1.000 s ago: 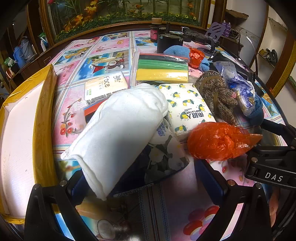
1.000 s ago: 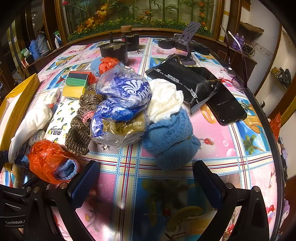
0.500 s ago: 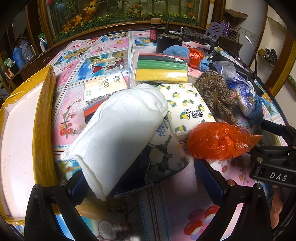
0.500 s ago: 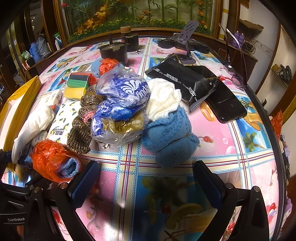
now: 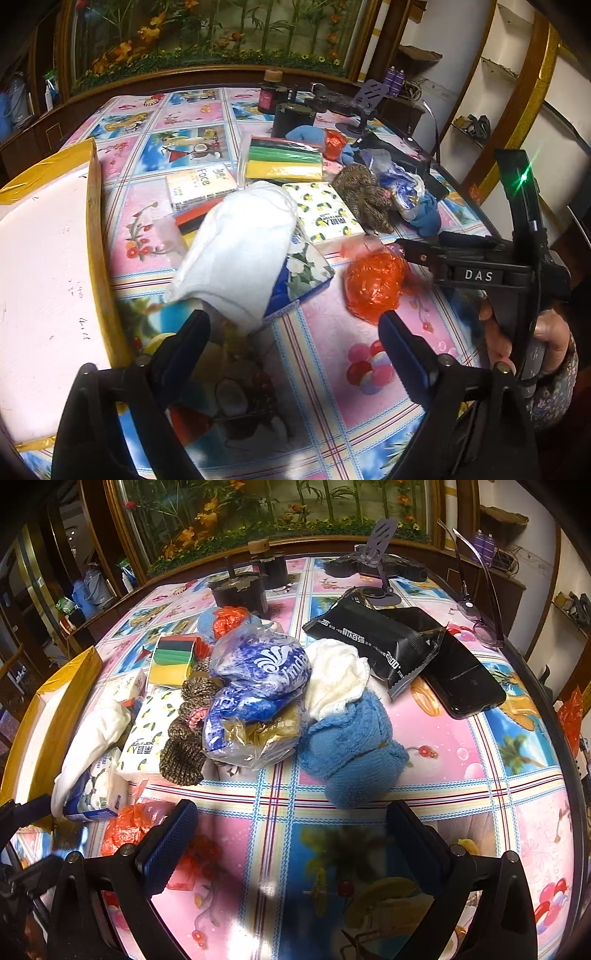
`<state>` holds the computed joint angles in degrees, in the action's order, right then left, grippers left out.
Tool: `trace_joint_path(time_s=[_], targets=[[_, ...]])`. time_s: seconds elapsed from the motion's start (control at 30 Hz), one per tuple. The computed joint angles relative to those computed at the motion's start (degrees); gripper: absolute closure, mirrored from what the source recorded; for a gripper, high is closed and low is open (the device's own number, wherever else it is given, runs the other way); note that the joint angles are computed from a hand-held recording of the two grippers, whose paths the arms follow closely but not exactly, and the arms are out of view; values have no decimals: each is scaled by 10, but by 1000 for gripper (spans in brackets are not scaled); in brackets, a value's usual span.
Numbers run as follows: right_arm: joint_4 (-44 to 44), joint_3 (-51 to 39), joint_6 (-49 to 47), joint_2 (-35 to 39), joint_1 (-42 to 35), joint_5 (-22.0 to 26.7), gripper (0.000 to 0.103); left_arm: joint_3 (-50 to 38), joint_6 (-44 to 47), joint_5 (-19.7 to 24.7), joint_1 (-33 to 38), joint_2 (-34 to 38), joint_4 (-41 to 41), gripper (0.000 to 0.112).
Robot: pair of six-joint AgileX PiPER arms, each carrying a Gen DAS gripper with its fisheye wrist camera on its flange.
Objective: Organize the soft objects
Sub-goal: 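Close the left gripper on the white cloth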
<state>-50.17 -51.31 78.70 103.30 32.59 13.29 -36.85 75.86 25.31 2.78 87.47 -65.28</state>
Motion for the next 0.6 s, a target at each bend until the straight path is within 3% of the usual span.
trace_joint_path(time_s=[0.27, 0.43, 0.5, 0.57, 0.6], targets=[[38, 13, -39, -10, -11, -36, 1, -71, -123, -35, -16, 32, 102, 25], [54, 20, -52, -14, -17, -53, 1, -144, -259, -35, -41, 96, 200, 25], [58, 21, -56, -15, -18, -56, 1, -159, -293, -51, -52, 112, 217, 37], [65, 22, -62, -16, -19, -59, 1, -180, -357, -54, -55, 135, 264, 73], [65, 22, -62, -16, -19, -60, 1, -182, -364, -57, -53, 140, 261, 77]])
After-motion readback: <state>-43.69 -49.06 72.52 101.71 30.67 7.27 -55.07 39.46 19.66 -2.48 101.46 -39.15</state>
